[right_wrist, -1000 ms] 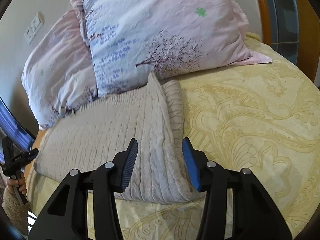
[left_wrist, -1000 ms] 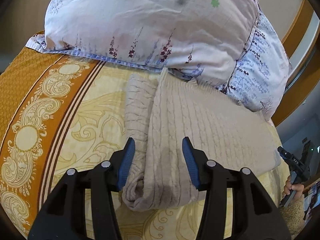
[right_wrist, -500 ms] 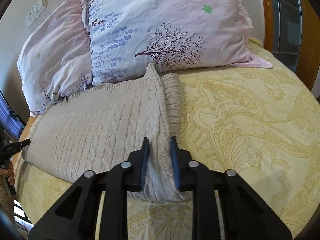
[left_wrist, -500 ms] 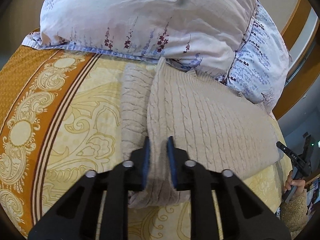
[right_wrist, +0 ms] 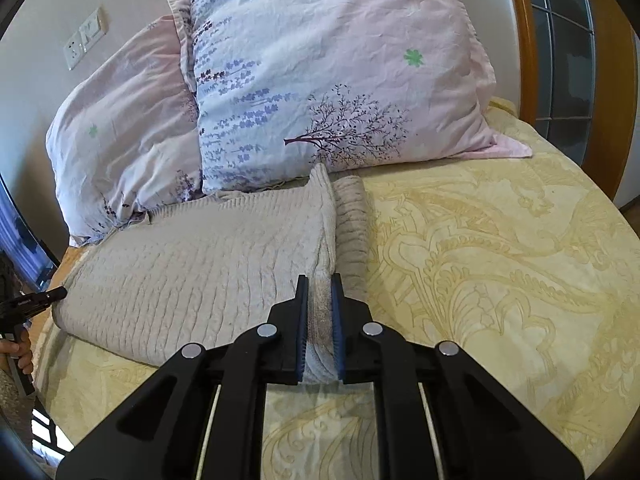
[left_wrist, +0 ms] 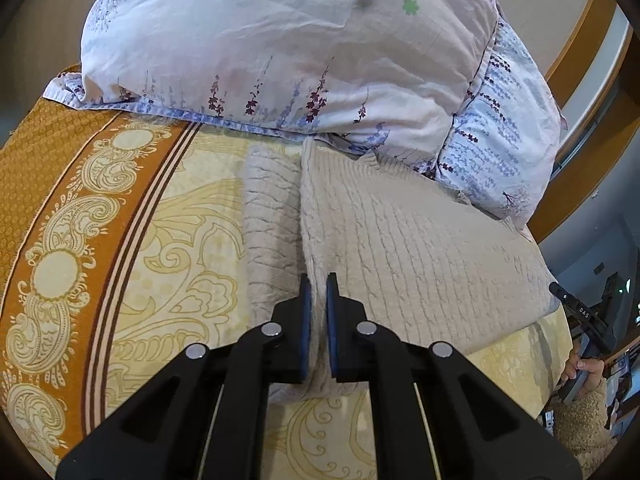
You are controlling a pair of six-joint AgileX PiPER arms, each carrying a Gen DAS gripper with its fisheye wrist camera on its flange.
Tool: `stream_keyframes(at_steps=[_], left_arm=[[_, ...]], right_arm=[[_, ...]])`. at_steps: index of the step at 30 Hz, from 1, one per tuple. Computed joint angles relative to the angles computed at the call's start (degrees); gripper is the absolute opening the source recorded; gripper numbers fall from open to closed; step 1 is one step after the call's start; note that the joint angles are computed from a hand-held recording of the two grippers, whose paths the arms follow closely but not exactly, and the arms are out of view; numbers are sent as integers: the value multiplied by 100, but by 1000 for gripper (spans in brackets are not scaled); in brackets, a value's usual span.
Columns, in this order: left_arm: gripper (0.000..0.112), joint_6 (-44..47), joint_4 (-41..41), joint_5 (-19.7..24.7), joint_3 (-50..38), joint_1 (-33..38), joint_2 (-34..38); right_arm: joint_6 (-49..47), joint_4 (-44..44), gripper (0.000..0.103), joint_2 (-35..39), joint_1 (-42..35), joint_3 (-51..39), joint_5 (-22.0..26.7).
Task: Fold small clothes
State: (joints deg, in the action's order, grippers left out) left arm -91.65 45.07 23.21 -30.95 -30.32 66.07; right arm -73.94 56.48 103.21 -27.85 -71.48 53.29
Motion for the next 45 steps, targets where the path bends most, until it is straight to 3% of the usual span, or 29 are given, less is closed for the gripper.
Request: stream_keyframes(at_steps=[7, 13, 16, 19, 21, 23, 25, 29, 33, 37, 40, 42, 45], left_arm=[[7, 920, -648, -58, 69, 78, -158], [7, 1119, -756, -180, 157, 176, 128], [8, 811, -519, -298, 218, 170, 202], [13, 761, -488, -219, 200, 117, 128], [17, 640, -411, -86, 167, 67, -2], [42, 0, 98, 307, 49, -179, -71], [49, -586, 650, 719, -121, -500, -37], [60, -1011, 1214, 1014, -523, -899, 325], [60, -649, 1095, 883, -968, -886, 934], [60, -438, 919, 739, -1115, -689, 1301], [60, -254, 609, 456, -1055, -389, 1462], [60, -472, 750, 111, -890, -211, 1478], [62, -725, 999, 106, -850, -247, 1512]], right_arm=[[224, -353, 11, -152, -97, 208, -91], [661, -916, 11, 21, 274, 325, -872], [726, -949, 12, 32, 300, 280, -852], [967, -1001, 21, 37, 210, 121, -609], [729, -624, 21, -90, 108, 188, -602], [378, -249, 21, -273, 131, 291, -622], [296, -229, 21, -315, 337, 214, -506], [524, -554, 22, -209, 1056, 81, -530], [782, -756, 23, -79, 1759, -2, -748], [876, -852, 40, -99, 2118, 92, -1003], [1318, -1311, 41, 205, 2309, -104, -1080], [1180, -1151, 41, 217, 2297, -43, -1148], [1101, -1056, 42, 209, 2289, 18, -1201]])
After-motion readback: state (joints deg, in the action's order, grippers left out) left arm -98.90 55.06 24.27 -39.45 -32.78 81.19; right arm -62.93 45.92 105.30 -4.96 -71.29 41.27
